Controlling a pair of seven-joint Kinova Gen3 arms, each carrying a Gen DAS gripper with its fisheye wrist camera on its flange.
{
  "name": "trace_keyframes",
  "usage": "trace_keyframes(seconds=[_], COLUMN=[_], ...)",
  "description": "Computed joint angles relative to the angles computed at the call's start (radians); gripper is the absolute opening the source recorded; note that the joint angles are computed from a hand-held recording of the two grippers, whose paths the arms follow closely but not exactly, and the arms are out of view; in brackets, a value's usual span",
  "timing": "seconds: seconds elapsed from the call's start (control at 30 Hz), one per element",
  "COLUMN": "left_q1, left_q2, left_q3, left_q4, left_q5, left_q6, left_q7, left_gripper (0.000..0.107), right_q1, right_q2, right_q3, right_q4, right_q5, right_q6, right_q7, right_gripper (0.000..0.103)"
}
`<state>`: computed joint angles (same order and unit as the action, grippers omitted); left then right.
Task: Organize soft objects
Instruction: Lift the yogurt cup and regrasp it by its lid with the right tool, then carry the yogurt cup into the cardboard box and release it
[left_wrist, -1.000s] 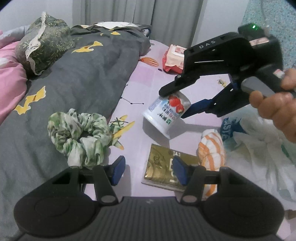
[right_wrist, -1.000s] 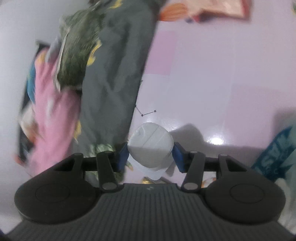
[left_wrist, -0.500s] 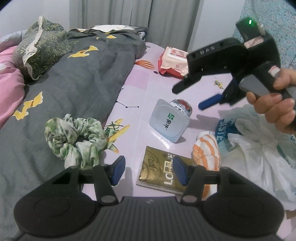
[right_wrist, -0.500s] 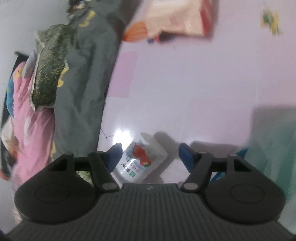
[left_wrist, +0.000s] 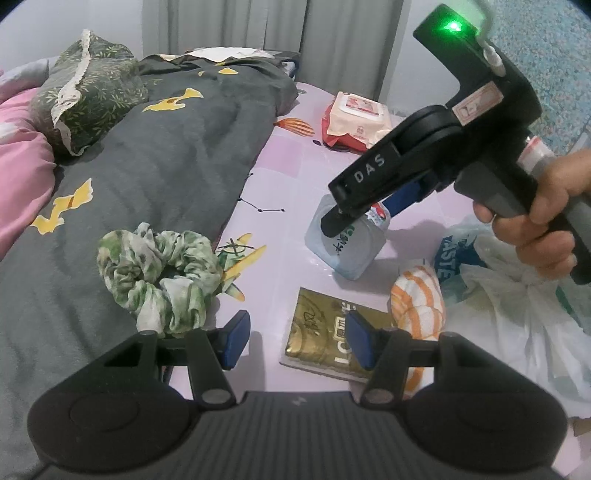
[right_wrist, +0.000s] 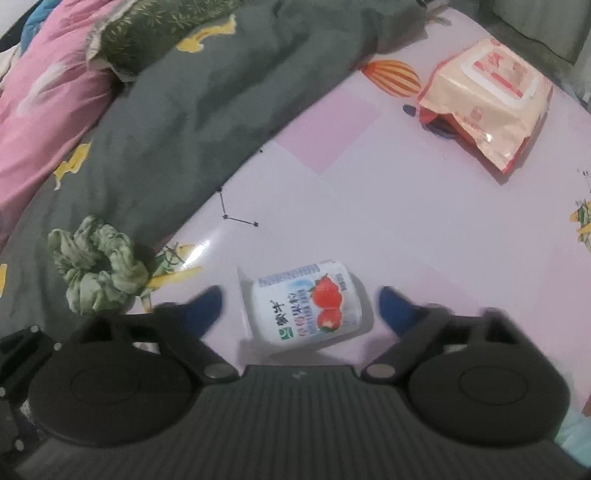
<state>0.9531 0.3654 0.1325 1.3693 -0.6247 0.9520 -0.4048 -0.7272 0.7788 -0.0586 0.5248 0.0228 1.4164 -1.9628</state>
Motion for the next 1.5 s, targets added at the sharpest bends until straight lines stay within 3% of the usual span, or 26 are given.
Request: trace_keyframes(seconds=[0.07,0.13,0.27,0.37,0.53,0.7,0.77,0.83,0.93,1.03,1.17,1.33,1.4,1.5], left_q1=[0.002,0.001,0.002,0.001,0.009,0.025,0.025,0.019,0.002,-0.025,-0.041,-0.035,-0.035,-0.028], left_q2=[-0.004,-0.007,-0.008,-0.004,0.003,0.011,0.019,0.033,0.057,0.095,0.148,0.188,0.191,0.189], left_q3=[-0.002,-0.001,0.001,0.003,0.001,-0.015,-0.018,-0.019,-0.017,-0.013,-0.025,-0.057,-0.064,-0.075], left_q4=[0.004,0.007,0.006,-0.003,-0.018,-0.029,-0.039,-0.057,-0.088,-0.137,-0.209,-0.259,-0.263,-0.256], left_q5=[-0.003,-0.005,-0.009,-0.007,-0.016,-0.057,-0.066,-0.062,-0.034,0.028,0.104,0.156,0.172,0.178], left_q6=[-0.002,-0.004,-0.003,0.004,0.009,-0.023,-0.04,-0.055,-0.082,-0.091,-0.073,-0.062,-0.073,-0.101], left_q7=[0.004,0.008,0.011,0.003,-0.004,0.01,0.006,-0.012,-0.065,-0.15,-0.246,-0.297,-0.308,-0.318], left_gripper=[0.057,0.057,0.057,0.057,0.057,0.059,0.059,0.059,0.059,0.06,0.06,0.059,0.059,0.056], right_q1=[0.002,0.055,0.238,0.369,0.375,0.338,0.34,0.358,0.391,0.387,0.407,0.377,0.393,0.46], right_q2=[-0.02,-0.052,-0.083,-0.066,-0.093,-0.144,-0.172,-0.199,-0.225,-0.246,-0.237,-0.25,-0.249,-0.239], right_q3=[0.03,0.0,-0.176,-0.3,-0.297,-0.239,-0.235,-0.253,-0.277,-0.229,-0.251,-0.161,-0.183,-0.302], right_q4=[0.033,0.117,0.275,0.357,0.368,0.387,0.427,0.475,0.537,0.579,0.588,0.628,0.637,0.648], right_q5=[-0.041,-0.113,-0.276,-0.378,-0.304,-0.228,-0.218,-0.212,-0.238,-0.316,-0.344,-0.476,-0.481,-0.426], right_q6=[-0.015,-0.088,-0.25,-0.313,-0.308,-0.292,-0.319,-0.352,-0.397,-0.429,-0.46,-0.49,-0.509,-0.545], right_q7=[-0.02,-0.016,-0.121,-0.141,-0.182,-0.211,-0.217,-0.226,-0.224,-0.184,-0.184,-0.101,-0.093,-0.116], right_gripper=[0.066,0.066,0.066,0.067,0.081,0.081,0.079,0.065,0.055,0.049,0.044,0.035,0.032,0.025])
